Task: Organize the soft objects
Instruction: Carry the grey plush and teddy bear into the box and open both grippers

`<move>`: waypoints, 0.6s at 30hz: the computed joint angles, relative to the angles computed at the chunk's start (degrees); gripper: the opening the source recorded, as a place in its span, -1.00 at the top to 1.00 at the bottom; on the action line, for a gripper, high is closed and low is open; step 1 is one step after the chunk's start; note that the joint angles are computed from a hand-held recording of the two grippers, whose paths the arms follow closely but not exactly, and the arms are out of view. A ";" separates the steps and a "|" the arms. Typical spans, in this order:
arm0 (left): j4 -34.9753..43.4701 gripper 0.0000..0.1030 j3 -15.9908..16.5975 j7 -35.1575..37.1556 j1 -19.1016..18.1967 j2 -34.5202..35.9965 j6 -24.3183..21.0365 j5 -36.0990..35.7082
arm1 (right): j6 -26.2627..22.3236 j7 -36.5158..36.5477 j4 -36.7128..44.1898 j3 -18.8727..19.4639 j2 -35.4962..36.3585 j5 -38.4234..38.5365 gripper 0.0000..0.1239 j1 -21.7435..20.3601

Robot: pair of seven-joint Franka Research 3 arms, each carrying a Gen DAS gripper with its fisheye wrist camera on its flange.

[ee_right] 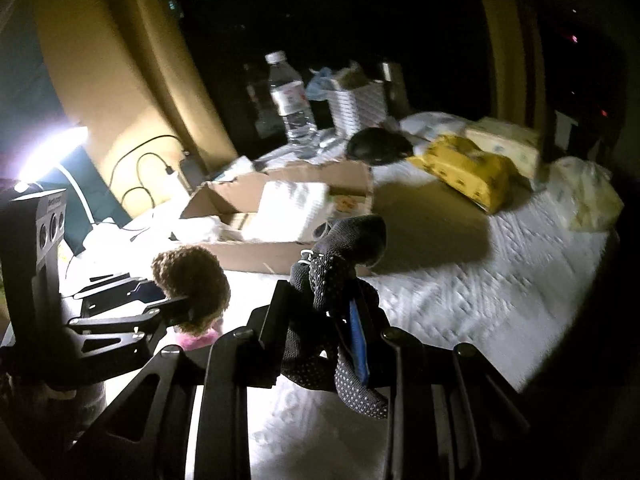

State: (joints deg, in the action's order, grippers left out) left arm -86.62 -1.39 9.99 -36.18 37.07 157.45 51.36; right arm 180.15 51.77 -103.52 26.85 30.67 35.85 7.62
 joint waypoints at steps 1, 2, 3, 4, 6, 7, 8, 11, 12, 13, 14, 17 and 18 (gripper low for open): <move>-0.84 0.37 0.49 -0.84 -0.04 -0.67 0.25 0.39 | -0.36 0.25 0.50 -0.50 0.12 -0.43 0.54 0.68; -1.57 0.37 0.91 -1.67 -0.08 -1.29 0.41 0.90 | -0.77 0.32 1.04 -0.78 0.26 -0.80 0.54 1.16; -1.94 0.37 1.07 -2.14 0.09 -1.67 0.47 1.27 | -1.25 0.47 1.70 -1.18 0.43 -1.17 0.54 1.80; -2.73 0.37 1.42 -3.07 0.13 -2.37 0.68 1.97 | -1.58 0.50 2.21 -1.44 0.62 -1.36 0.54 2.20; -4.03 0.37 1.81 -4.76 0.35 -3.61 0.75 3.36 | -2.68 0.50 3.64 -2.04 1.13 -1.84 0.54 3.14; -4.61 0.37 1.85 -5.57 0.57 -4.20 0.76 4.02 | -3.22 0.61 4.37 -2.57 1.41 -2.09 0.54 3.77; -5.21 0.37 1.92 -6.39 0.82 -4.81 0.79 4.77 | -3.85 0.87 5.31 -3.38 1.76 -2.51 0.54 4.68; -6.58 0.36 1.76 -8.46 1.79 -6.40 0.25 6.89 | -5.67 0.85 7.99 -4.39 2.94 -3.03 0.54 6.02; -6.62 0.36 1.45 -8.67 2.27 -6.58 -0.08 7.20 | -6.22 0.67 8.72 -4.59 3.24 -3.11 0.54 6.37; -6.68 0.36 1.22 -8.87 2.79 -6.73 -0.25 7.51 | -6.89 0.67 9.74 -5.12 3.70 -3.40 0.54 6.96; -6.53 0.36 1.04 -9.08 3.20 -6.74 -0.53 7.77 | -7.50 0.83 10.86 -5.83 4.20 -3.78 0.54 7.72; -6.14 0.36 0.69 -9.42 4.27 -6.89 -1.26 8.58 | -9.48 0.82 14.48 -7.21 5.97 -4.82 0.54 9.25; -5.94 0.36 0.55 -9.41 4.59 -6.86 -1.41 8.71 | -9.98 0.69 15.38 -7.40 6.44 -4.95 0.54 9.52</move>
State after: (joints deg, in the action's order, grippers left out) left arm -92.55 -0.84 0.59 -31.59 30.22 156.04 60.08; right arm 170.17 52.46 -88.14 19.45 37.11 30.90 17.15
